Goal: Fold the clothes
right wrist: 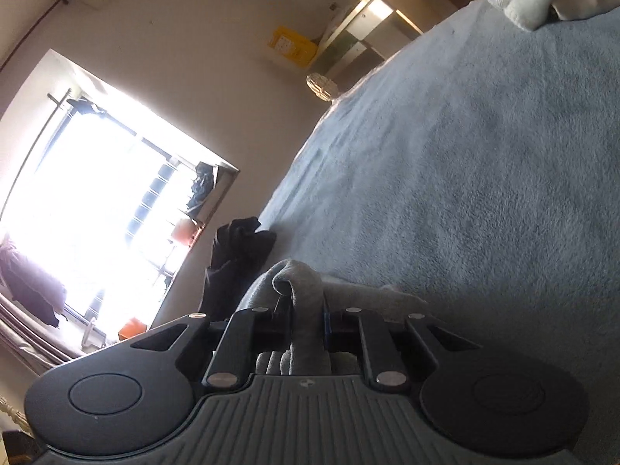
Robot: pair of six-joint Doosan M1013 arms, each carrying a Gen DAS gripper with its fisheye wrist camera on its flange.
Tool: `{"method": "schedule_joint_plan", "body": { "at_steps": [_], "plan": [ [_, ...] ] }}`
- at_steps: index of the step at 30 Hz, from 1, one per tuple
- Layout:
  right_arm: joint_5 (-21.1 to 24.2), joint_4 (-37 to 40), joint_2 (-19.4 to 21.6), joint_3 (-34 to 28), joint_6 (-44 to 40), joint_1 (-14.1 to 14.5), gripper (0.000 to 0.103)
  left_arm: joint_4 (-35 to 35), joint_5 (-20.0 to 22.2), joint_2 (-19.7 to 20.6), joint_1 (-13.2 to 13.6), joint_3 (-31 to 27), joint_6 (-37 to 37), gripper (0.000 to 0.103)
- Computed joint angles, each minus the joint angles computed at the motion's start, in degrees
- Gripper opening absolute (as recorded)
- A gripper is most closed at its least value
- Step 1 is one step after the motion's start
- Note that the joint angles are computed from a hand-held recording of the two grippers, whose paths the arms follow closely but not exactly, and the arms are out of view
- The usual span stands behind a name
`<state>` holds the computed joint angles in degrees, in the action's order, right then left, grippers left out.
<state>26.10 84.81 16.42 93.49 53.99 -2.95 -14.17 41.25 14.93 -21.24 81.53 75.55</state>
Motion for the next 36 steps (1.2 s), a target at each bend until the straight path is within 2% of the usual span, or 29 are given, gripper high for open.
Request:
{"method": "schedule_joint_plan", "body": {
  "at_steps": [2, 3, 6, 9, 11, 13, 14, 15, 17, 19, 22, 24, 26, 29, 30, 31, 33, 34, 36],
  "plan": [
    [-0.45, 2.04, -0.36, 0.68, -0.97, -0.17, 0.015, -5.79, -1.76, -0.50, -0.08, 1.99, 1.83, 0.045],
    [-0.26, 0.59, 0.05, 0.54, 1.15, -0.38, 0.015, -8.49, -1.84, -0.32, -0.08, 2.40, 2.70, 0.045],
    [0.50, -3.86, 1.37, 0.02, 7.63, -1.00, 0.014, -9.31, -0.99, 0.64, -0.69, 2.48, 0.91, 0.045],
    [5.36, 0.97, 2.32, 0.03, 11.51, -2.67, 0.018, -15.02, -0.93, 1.17, 0.05, 2.92, 0.09, 0.047],
    [5.61, 3.23, 1.38, 1.16, 13.12, -3.19, 0.029, -21.16, -2.95, 0.70, 0.84, 4.59, 0.46, 0.056],
    [6.04, 2.99, 0.28, 2.13, 17.12, -3.77, 0.068, -24.29, -3.86, 0.64, 1.16, 5.34, 0.93, 0.060],
    [8.37, 0.46, 0.20, 1.89, 20.20, -4.10, 0.077, -25.80, -4.27, 0.62, 1.31, 5.68, 1.19, 0.060],
    [10.79, -1.72, 0.16, 1.63, 22.91, -4.43, 0.081, -26.60, -4.05, 0.85, 1.35, 5.73, 1.16, 0.060],
    [16.03, -5.48, 0.47, 0.76, 26.62, -4.83, 0.083, -27.76, -3.49, 1.56, 1.35, 5.61, 1.13, 0.060],
    [19.61, -10.10, 1.12, -0.69, 30.50, -4.30, 0.092, -28.41, -3.24, 2.33, 1.24, 5.45, 0.91, 0.060],
    [24.58, -10.76, 3.29, -2.63, 31.92, -3.31, 0.094, -30.45, -4.09, 3.37, 1.13, 5.49, 1.68, 0.060],
    [26.75, -13.51, 4.80, -4.50, 34.06, -2.18, 0.095, -32.72, -4.91, 3.74, 1.21, 5.66, 3.42, 0.061],
    [25.91, -16.35, 5.36, -5.95, 34.07, -1.02, 0.103, -34.80, -5.64, 4.13, 1.22, 5.73, 5.29, 0.061],
    [24.62, -18.84, 5.71, -7.18, 34.41, 0.23, 0.103, -37.77, -6.94, 4.55, 1.16, 6.02, 7.21, 0.059],
    [23.89, -19.19, 5.46, -7.05, 34.63, 0.51, 0.098, -37.87, -7.24, 4.56, 1.05, 5.98, 7.12, 0.056],
    [23.53, -19.76, 5.28, -7.05, 34.67, 0.76, 0.079, -37.89, -7.52, 4.55, 0.94, 5.93, 6.97, 0.052],
    [22.99, -20.85, 4.85, -6.71, 35.79, 1.10, 0.063, -37.40, -7.65, 4.48, 0.80, 5.89, 6.53, 0.048],
    [21.97, -19.50, 4.58, -6.03, 34.31, 1.21, 0.051, -37.58, -7.44, 4.46, 0.82, 5.90, 6.47, 0.045],
    [21.84, -18.46, 4.24, -5.29, 34.82, 1.15, 0.045, -38.47, -6.85, 4.38, 0.95, 5.98, 6.65, 0.043]
  ]
}}
